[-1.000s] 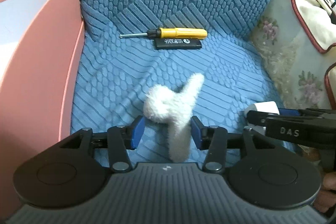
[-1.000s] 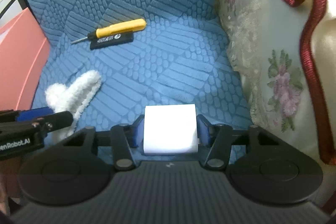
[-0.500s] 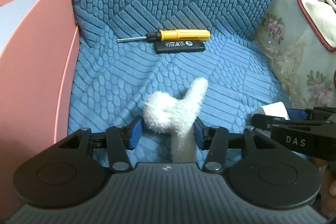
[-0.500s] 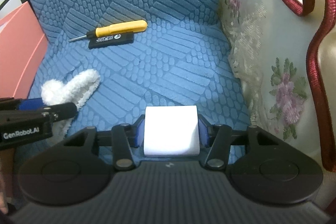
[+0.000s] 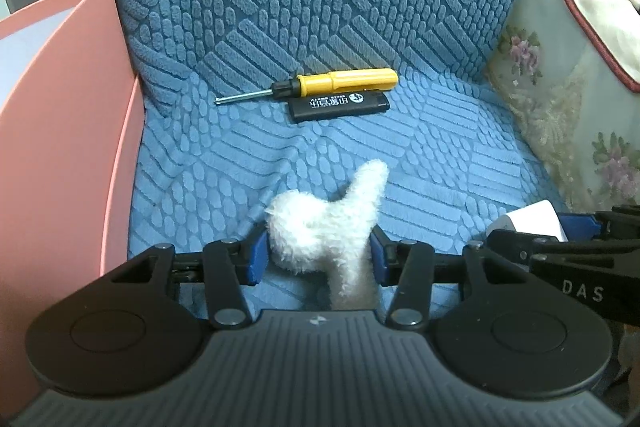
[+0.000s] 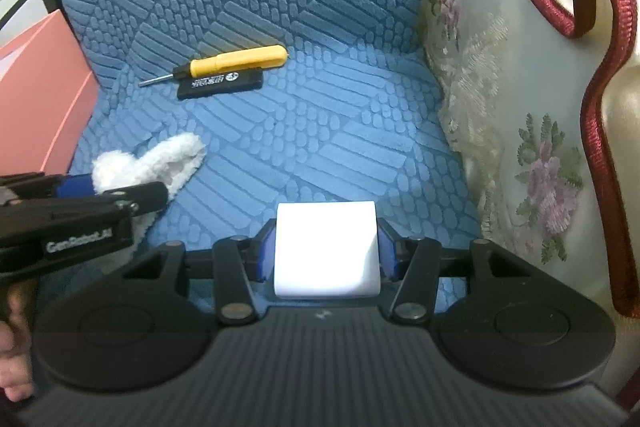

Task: Organize rigid objects
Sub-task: 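Carry the fluffy clip and white charger with both tools over the pink box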

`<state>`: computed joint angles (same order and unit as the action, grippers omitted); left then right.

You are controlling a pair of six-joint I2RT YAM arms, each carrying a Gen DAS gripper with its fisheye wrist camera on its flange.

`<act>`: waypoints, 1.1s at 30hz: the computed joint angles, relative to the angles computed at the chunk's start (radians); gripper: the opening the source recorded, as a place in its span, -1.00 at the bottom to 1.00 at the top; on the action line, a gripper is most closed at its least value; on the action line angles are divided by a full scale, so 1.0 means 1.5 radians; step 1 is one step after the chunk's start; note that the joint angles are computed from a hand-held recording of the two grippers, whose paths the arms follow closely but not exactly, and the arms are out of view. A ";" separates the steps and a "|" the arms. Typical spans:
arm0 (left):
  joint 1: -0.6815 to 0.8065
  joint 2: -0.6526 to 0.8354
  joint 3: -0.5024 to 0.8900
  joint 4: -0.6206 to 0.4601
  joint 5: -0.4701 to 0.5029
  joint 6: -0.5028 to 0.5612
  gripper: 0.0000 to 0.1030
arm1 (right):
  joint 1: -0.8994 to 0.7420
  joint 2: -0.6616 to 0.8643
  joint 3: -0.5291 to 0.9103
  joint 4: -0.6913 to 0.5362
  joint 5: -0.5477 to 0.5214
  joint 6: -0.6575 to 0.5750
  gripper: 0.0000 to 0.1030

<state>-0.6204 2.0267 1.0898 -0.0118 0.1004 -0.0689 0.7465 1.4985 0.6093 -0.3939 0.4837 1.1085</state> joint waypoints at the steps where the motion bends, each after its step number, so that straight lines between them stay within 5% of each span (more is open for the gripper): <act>1: 0.000 0.001 0.001 0.003 -0.001 -0.002 0.04 | 0.001 -0.005 -0.002 0.004 0.001 -0.003 0.03; 15: 0.014 -0.061 -0.033 -0.002 0.016 -0.018 0.02 | 0.084 -0.056 0.036 -0.109 0.032 0.090 0.03; 25: 0.052 -0.249 -0.112 -0.091 0.072 -0.035 0.02 | 0.217 -0.093 0.122 -0.267 0.081 0.215 0.03; 33: 0.065 -0.443 -0.180 -0.215 0.086 -0.055 0.02 | 0.363 -0.086 0.238 -0.469 0.144 0.384 0.03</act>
<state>-0.5230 1.3620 0.8196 -0.3345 0.2290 -0.1510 1.2908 1.3695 0.9660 -1.0973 0.6991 1.6850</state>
